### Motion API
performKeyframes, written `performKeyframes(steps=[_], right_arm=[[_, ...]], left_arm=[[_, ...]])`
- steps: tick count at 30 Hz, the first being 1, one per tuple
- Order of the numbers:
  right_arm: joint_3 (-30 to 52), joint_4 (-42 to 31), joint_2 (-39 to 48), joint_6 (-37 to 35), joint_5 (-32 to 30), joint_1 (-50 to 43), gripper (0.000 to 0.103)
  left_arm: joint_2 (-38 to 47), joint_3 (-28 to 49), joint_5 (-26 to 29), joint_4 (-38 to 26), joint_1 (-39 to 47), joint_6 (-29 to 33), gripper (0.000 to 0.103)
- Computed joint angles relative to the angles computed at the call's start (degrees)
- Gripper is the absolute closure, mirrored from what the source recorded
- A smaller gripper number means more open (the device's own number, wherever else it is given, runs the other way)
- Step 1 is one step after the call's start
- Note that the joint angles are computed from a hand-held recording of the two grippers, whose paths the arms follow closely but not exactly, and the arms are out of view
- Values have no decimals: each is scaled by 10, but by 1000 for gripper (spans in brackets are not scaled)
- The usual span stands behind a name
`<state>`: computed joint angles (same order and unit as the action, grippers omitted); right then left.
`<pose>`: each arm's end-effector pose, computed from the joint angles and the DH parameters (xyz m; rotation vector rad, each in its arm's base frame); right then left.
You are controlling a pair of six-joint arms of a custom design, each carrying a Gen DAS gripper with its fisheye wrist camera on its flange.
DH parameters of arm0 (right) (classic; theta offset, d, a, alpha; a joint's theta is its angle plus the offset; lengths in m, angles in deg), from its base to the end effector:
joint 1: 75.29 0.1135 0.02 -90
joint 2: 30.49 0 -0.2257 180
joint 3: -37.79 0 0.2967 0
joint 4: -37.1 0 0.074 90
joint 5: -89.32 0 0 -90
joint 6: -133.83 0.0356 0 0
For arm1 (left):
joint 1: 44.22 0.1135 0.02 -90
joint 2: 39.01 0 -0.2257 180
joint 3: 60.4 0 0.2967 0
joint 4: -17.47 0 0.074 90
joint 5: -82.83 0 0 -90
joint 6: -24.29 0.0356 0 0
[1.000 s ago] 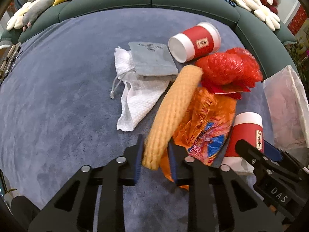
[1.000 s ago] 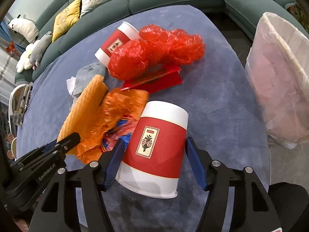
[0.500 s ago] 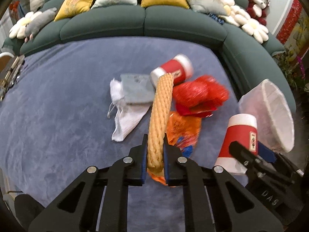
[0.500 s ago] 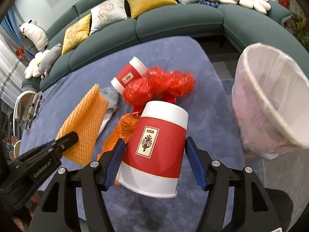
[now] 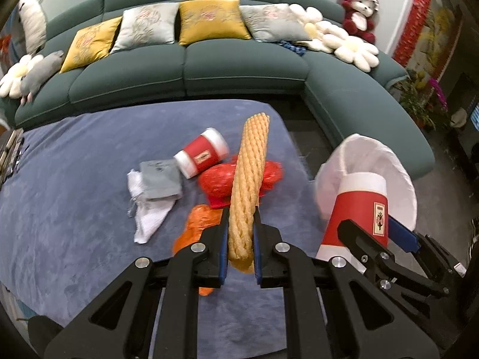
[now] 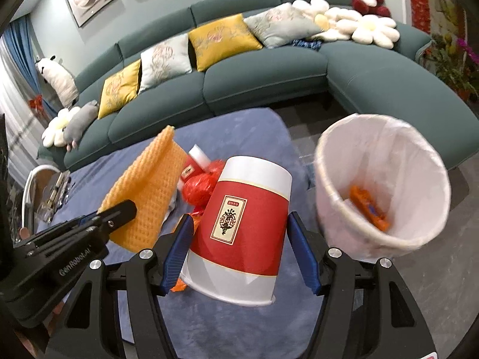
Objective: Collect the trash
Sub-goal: 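Carry the red cup and foam sleeve over the wastebasket with both tools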
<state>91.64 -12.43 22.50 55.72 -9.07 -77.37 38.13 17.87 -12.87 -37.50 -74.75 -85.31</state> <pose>0.2530 -0.0040 0.2162 0.2281 2.4133 0.2552 0.2869 -0.1651 0.2510 0.1992 2.5117 -0.2348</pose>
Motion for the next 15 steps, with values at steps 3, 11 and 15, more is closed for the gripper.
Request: performKeyframes(steps=[3,11,15], right_arm=[[-5,-9,-24,-18,-12,-34,41],[-12,-26,-54,-55,-56,-137,41],[-16,-33,-65,-73,-72,-186,41]], left_arm=[[19,23,-10,-1,-27,-5,90],[62,71,-29,-2,-88,-13,90],[90,98,-34,-2,-111,-15,90]])
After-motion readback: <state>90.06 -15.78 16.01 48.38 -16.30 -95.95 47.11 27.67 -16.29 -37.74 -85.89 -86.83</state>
